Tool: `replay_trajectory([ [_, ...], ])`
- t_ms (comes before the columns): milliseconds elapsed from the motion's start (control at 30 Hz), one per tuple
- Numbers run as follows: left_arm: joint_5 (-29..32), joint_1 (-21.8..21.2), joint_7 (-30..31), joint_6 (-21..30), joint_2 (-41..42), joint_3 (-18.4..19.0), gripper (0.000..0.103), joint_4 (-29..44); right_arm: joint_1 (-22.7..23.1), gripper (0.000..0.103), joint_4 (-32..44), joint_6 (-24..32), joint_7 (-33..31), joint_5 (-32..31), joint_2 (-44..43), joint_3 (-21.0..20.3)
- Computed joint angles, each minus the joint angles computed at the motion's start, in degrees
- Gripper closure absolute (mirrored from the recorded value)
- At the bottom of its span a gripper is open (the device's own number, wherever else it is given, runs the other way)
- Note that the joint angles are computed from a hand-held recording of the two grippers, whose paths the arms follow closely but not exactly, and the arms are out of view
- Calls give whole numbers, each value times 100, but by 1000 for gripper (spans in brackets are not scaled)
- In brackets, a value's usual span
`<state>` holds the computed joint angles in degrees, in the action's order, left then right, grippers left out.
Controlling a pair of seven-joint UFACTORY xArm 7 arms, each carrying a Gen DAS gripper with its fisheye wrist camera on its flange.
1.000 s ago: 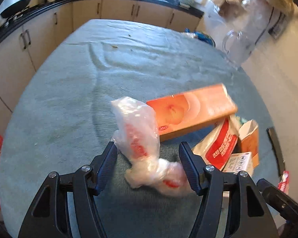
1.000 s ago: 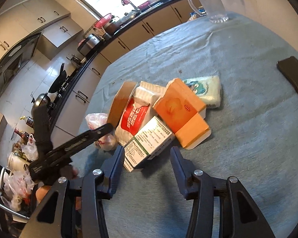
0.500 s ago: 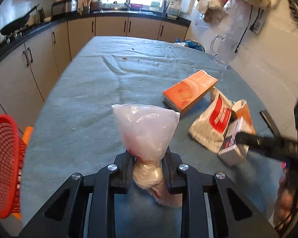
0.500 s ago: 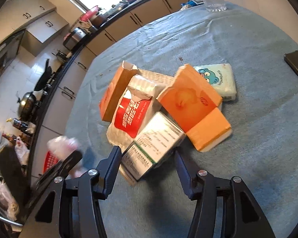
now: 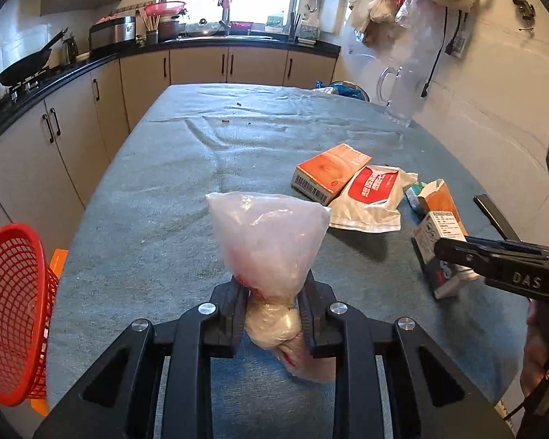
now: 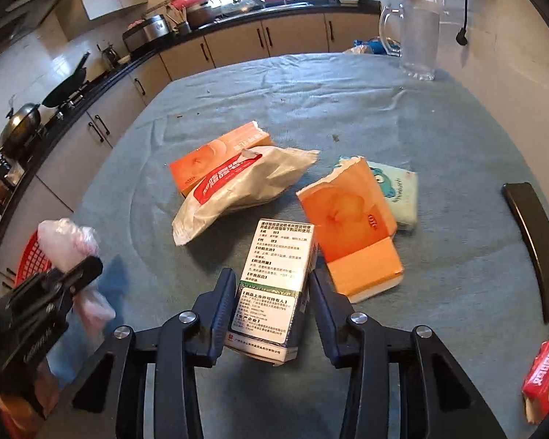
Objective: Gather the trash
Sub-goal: 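Grasp the white plastic bag with the left tool while the right tool grasps the white medicine box, then carry the plastic bag and medicine box with both tools over the red basket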
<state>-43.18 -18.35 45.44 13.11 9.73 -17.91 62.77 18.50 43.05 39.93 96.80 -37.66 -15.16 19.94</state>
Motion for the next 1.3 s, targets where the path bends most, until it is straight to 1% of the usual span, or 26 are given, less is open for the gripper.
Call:
replay_trajectory([
  [67,9,-23,-3,-68,-34,-11,79,-41,21,59,27,165,-27,-80,-45,66],
  [133,114,-65,-86,-88,-50,11,79,-59,56,59,38,199,-72,-100,-39,81],
  [200,196,-88,-160,-141,-74,22,79,-94,66,59,-9,36,-115,-119,-43,42],
  [300,220,-88,-193,-179,-121,13,79,-134,25,59,-89,-185,21,-409,-114,119],
  [467,41,-79,-109,-249,-249,4,79,-191,-71,59,-97,-414,380,-852,-191,279],
  [667,-130,-144,-9,-327,-406,87,79,-281,-101,59,-44,-564,593,-1066,-166,318],
  [733,-137,-171,-27,-344,-433,123,79,-289,-104,59,-19,-625,621,-1095,-131,307],
  [1033,-540,-166,243,-274,-575,281,79,-310,-47,59,267,-720,640,-1264,113,275],
  [1300,-809,-146,429,-248,-658,427,79,-362,168,59,716,-681,529,-1429,521,144],
])
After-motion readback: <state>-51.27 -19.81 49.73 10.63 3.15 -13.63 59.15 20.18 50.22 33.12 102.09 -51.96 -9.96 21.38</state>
